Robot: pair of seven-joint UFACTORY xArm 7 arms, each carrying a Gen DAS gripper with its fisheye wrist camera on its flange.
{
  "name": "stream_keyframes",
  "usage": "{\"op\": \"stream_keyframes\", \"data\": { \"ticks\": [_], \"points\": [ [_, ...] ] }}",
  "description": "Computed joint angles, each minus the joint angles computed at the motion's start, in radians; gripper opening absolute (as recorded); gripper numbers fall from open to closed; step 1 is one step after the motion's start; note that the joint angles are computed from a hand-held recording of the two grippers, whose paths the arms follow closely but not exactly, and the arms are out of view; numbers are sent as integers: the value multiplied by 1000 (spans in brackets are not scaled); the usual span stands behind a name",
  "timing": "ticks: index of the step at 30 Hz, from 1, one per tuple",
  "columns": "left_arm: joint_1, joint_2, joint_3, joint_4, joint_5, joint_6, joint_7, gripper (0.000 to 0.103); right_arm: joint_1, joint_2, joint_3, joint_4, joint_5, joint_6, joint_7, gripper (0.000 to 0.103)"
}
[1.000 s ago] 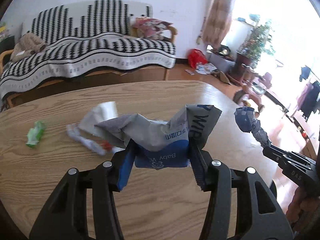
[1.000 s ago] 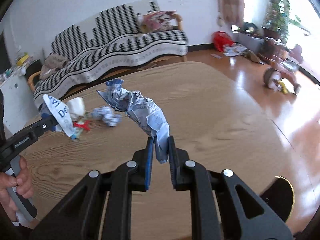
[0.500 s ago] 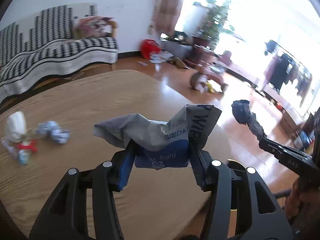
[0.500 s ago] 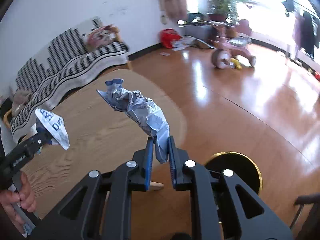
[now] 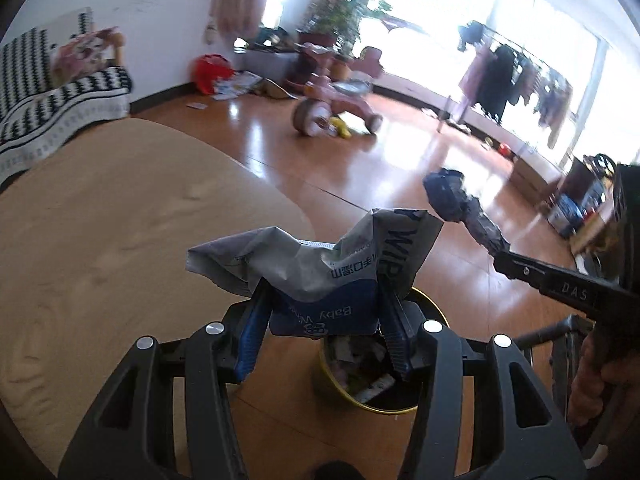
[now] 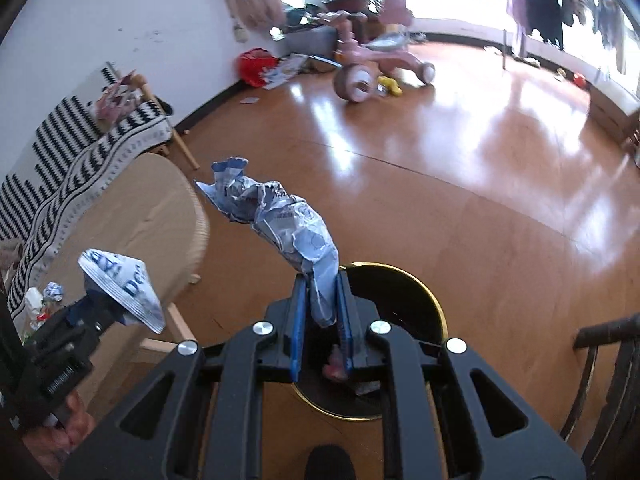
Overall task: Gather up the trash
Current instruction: 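Carry the wipes pack and foil over the bin and open both tools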
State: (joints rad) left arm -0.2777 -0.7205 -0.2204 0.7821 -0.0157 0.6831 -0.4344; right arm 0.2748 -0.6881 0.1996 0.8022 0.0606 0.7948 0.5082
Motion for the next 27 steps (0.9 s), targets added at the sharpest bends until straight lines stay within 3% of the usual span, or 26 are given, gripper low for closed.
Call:
{"op": "stream_keyframes", "data": {
  "ticks": [10, 27],
  "points": [
    [-77, 184, -63, 23, 13, -59, -9, 51, -10, -16, -74, -77, 53, 130, -63, 15],
    [-115, 277, -33, 51, 18, -77, 3, 51, -33, 14, -71, -56, 79, 132, -72, 15]
  ]
}}
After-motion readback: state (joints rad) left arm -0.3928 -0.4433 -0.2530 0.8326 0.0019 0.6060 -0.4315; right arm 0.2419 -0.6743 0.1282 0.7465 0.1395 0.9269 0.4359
